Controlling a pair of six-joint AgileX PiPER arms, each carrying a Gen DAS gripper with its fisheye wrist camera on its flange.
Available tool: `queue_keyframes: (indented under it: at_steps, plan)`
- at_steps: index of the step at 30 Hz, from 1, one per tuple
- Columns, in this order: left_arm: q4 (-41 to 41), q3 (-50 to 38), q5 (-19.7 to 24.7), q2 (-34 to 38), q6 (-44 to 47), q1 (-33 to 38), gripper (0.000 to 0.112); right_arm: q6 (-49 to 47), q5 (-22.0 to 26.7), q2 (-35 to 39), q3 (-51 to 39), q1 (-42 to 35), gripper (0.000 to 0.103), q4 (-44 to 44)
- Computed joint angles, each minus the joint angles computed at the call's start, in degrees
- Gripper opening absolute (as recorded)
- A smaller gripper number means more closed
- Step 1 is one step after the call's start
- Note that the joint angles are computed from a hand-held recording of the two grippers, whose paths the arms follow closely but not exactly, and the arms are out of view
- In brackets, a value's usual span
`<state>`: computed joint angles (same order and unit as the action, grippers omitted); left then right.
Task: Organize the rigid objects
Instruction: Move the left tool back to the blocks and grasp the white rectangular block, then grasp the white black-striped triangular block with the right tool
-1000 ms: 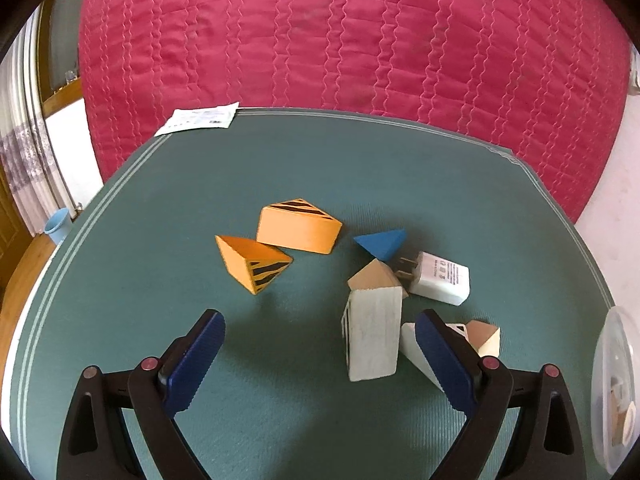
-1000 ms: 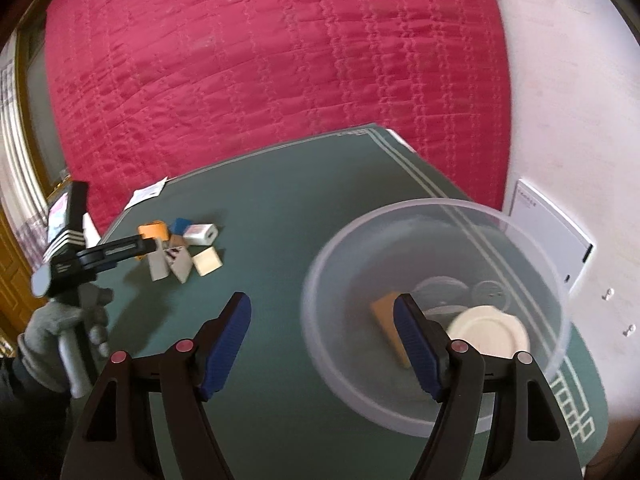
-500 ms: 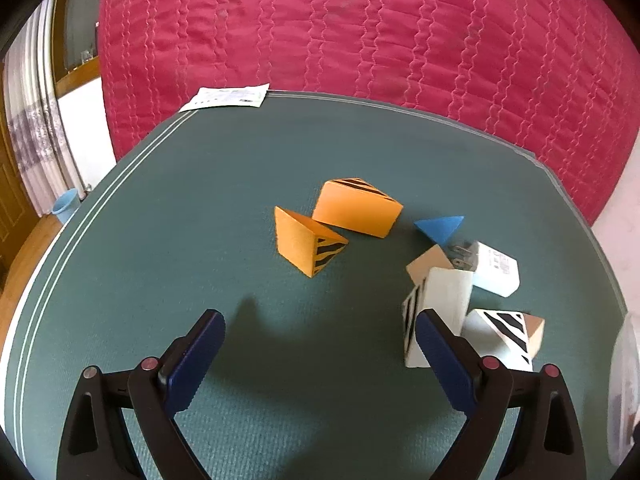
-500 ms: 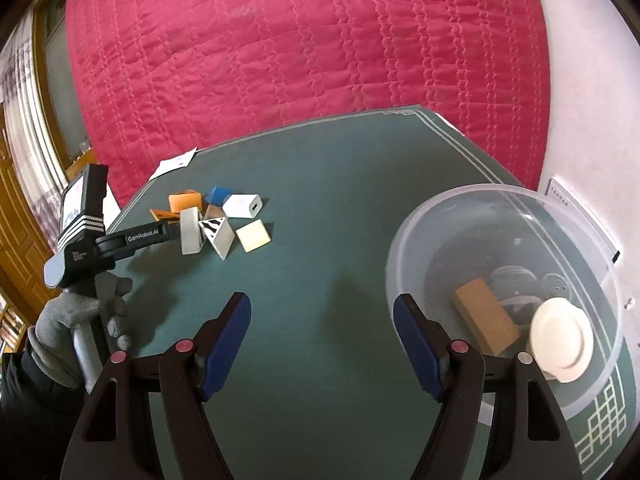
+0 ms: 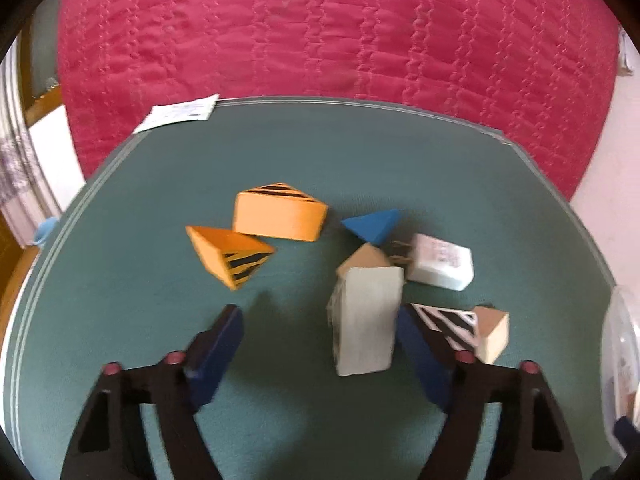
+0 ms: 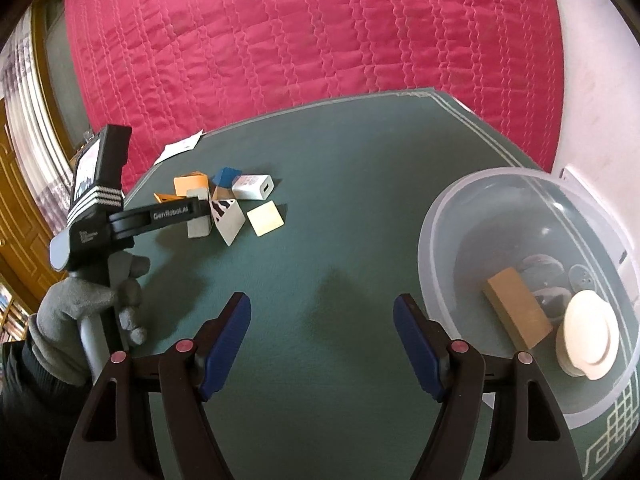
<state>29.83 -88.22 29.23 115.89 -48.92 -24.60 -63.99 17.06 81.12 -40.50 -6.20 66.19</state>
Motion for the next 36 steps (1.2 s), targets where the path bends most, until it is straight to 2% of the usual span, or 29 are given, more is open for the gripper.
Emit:
queue_keyframes:
  at_steps: [1, 3, 8, 14, 15, 16, 17, 21, 23, 28, 31, 36]
  plan:
    - [-2.08, -0.4, -0.59, 0.09, 2.62, 0.15, 0.065, 0.78, 0.07, 0.58, -0.35, 0.22, 0.075, -0.53]
    - [-4.07, -0.31, -1.57, 0.05, 5.05, 0.28, 0.059, 2.45, 0.71, 1.6, -1.23, 0.4, 0.075, -1.79]
    - [-9.42, 0.92, -3.25, 0.42, 9.05, 1.83, 0.057, 7.36, 0.26, 2.89, -2.73, 2.01, 0.075, -6.02]
    - [-10.08, 0.86, -3.75, 0.41, 9.19, 1.96, 0.057, 14.94, -0.53, 5.32, -5.45, 5.21, 0.075, -12.83]
    - [-10.78, 1.0, -4.12, 0.35, 9.99, 1.98, 0.054, 15.82, -0.59, 5.76, -5.92, 5.66, 0.075, -13.59]
    - [-12.43, 0.9, -4.42, 0.42, 11.96, 2.15, 0.042, 17.3, -0.68, 6.44, -6.69, 6.38, 0.075, -14.8]
    - [-13.94, 1.09, -4.83, 0.33, 13.7, 2.32, 0.036, 17.81, -0.66, 6.95, -7.2, 6.79, 0.075, -15.14]
    - [-19.95, 3.5, -7.37, -1.1, 19.34, 3.41, 0.035, 20.1, 0.54, 9.52, -10.3, 8.06, 0.075, -16.01]
    - [-15.7, 5.91, -8.84, -2.86, 15.01, 3.22, 0.035, 20.72, 1.54, 10.85, -12.14, 8.55, 0.075, -15.73]
    - [4.25, 12.98, -11.29, -8.01, -5.51, 2.71, 0.035, 20.12, 4.45, 14.93, -17.29, 9.71, 0.075, -13.68]
    - [11.89, 16.26, -11.99, -9.75, -13.79, 3.09, 0.035, 19.96, 5.77, 17.63, -20.45, 10.65, 0.074, -12.58]
    - [13.57, 19.14, -12.93, -10.92, -17.96, 4.76, 0.035, 21.08, 4.51, 22.13, -25.83, 13.58, 0.074, -13.03]
